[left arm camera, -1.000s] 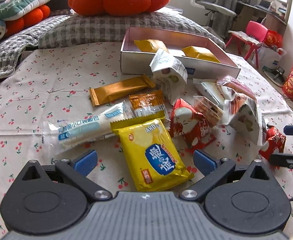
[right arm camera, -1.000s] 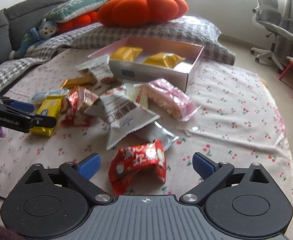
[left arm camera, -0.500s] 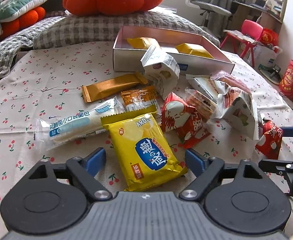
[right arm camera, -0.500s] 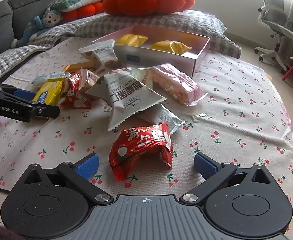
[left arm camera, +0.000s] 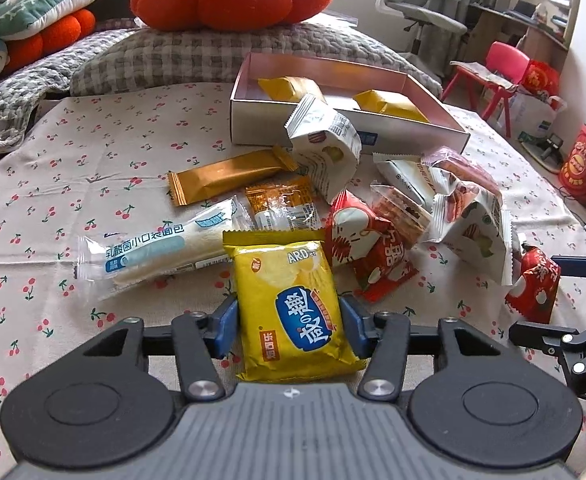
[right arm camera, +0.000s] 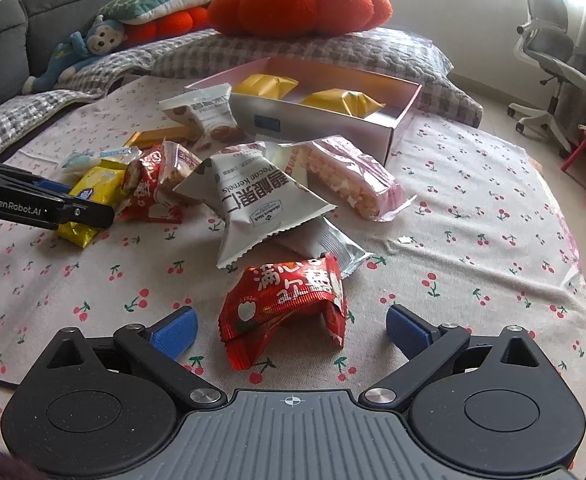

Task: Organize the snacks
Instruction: 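Grasp the yellow ARD biscuit pack with the left tool while the right tool grasps a red snack bag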

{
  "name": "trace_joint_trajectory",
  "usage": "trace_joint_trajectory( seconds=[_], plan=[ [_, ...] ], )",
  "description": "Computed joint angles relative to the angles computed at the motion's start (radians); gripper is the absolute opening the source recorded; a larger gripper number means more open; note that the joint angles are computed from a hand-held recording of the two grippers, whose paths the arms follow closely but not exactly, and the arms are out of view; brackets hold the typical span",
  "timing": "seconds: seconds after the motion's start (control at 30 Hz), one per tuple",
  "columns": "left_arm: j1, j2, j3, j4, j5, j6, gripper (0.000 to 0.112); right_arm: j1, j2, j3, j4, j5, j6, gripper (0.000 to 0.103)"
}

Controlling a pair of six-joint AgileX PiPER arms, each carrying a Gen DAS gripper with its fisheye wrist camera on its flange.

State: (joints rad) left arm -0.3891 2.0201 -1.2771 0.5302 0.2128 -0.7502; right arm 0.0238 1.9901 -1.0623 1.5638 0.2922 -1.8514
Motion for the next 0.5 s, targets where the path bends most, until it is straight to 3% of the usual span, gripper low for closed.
trace_joint_trajectory(
  seconds=[0.13,0.23,0.3,0.5],
  plan=[
    [0.001,-0.002,-0.003,-0.038,0.007,0.034,0.048,0.001,-0.004,0.004,0.021,0.010,-0.031,0.092],
    [0.002,-0.004,-0.003,-0.039,0.007,0.036,0.047,-0.002,-0.003,-0.003,0.003,0.019,-0.009,0.079],
    [0.001,-0.007,-0.002,-0.036,0.006,0.034,0.047,-0.004,-0.004,-0.009,-0.010,0.021,0.009,0.065],
    [-0.002,-0.020,-0.002,-0.034,0.011,0.042,0.042,-0.013,-0.008,-0.018,-0.062,0.039,0.060,0.052]
  ],
)
